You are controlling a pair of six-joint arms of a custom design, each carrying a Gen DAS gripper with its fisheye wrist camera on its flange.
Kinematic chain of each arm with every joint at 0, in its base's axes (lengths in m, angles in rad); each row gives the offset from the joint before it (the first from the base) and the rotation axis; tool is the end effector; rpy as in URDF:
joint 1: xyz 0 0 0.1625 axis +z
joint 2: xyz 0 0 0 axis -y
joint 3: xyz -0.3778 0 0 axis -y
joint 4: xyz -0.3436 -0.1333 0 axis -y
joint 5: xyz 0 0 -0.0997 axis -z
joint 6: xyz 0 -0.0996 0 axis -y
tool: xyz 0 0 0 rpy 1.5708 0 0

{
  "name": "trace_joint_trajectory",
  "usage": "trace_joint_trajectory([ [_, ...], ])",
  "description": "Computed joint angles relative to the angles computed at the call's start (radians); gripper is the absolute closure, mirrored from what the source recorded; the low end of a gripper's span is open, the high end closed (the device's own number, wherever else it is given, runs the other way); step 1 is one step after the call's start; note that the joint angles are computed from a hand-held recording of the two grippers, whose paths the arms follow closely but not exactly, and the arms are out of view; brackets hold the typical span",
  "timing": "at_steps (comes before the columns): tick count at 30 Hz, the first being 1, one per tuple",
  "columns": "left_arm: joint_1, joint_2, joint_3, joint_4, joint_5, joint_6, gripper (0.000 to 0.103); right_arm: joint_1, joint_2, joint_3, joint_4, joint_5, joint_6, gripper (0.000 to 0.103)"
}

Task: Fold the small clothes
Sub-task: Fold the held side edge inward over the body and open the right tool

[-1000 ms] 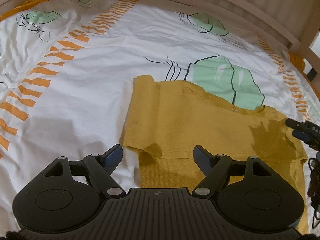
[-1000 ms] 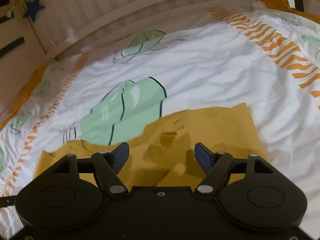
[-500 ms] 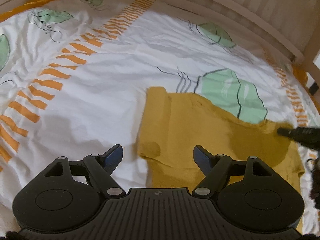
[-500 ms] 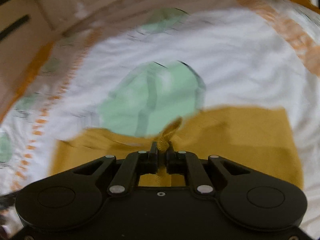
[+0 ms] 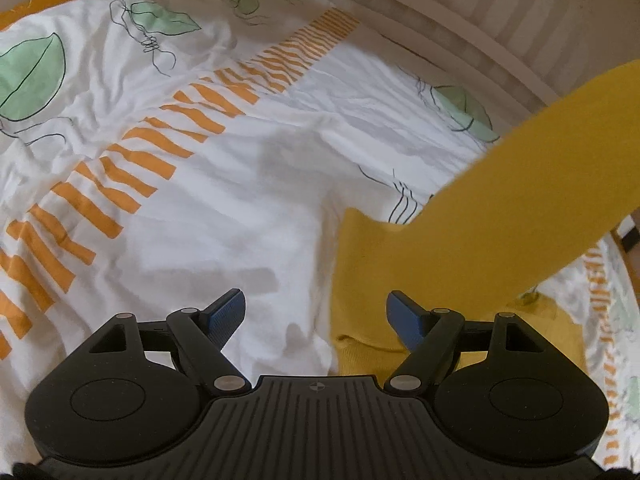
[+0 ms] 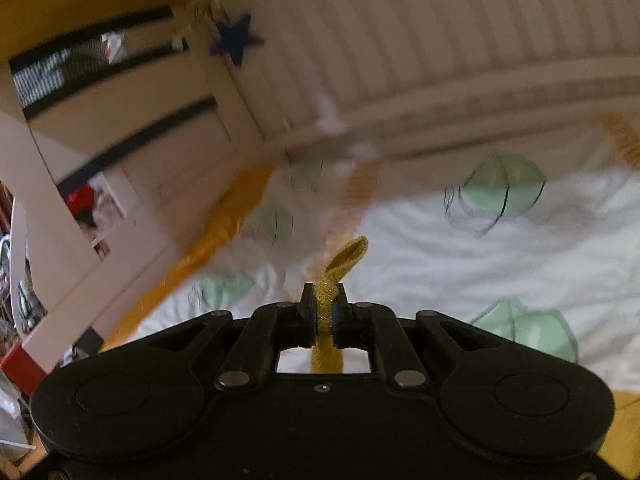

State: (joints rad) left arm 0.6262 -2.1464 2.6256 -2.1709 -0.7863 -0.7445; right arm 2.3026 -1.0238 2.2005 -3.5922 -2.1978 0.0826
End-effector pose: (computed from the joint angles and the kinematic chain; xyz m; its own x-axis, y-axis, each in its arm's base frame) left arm -0.0481 -0.2862 0.2630 -0.9008 -0.0092 -0.4340 0.2637 0.7826 -0.5639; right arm 0.3597 -0.2884 0.1889 -0.9292 -0.1732 0.3265 -0.3683 0.5100 -0.7774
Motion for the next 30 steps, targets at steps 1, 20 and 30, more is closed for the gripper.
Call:
trace_joint_trajectory([
  [1, -0.001, 0.000, 0.001, -0.002, -0.001, -0.002, 0.026, 0.005, -0.015, 0.012, -0.014, -0.018, -0.003, 0.090],
  [20, -0.072, 0.111, 0.057, -0.011, -0.025, 0.038, 0.026, -0.446, 0.039, 0.491, -0.427, -0.133, 0.018, 0.090],
  [30, -0.067, 0.165, 0.065, -0.040, -0.036, 0.041, 0.026, -0.506, 0.123, 0.501, -0.532, -0.218, -0.125, 0.090],
])
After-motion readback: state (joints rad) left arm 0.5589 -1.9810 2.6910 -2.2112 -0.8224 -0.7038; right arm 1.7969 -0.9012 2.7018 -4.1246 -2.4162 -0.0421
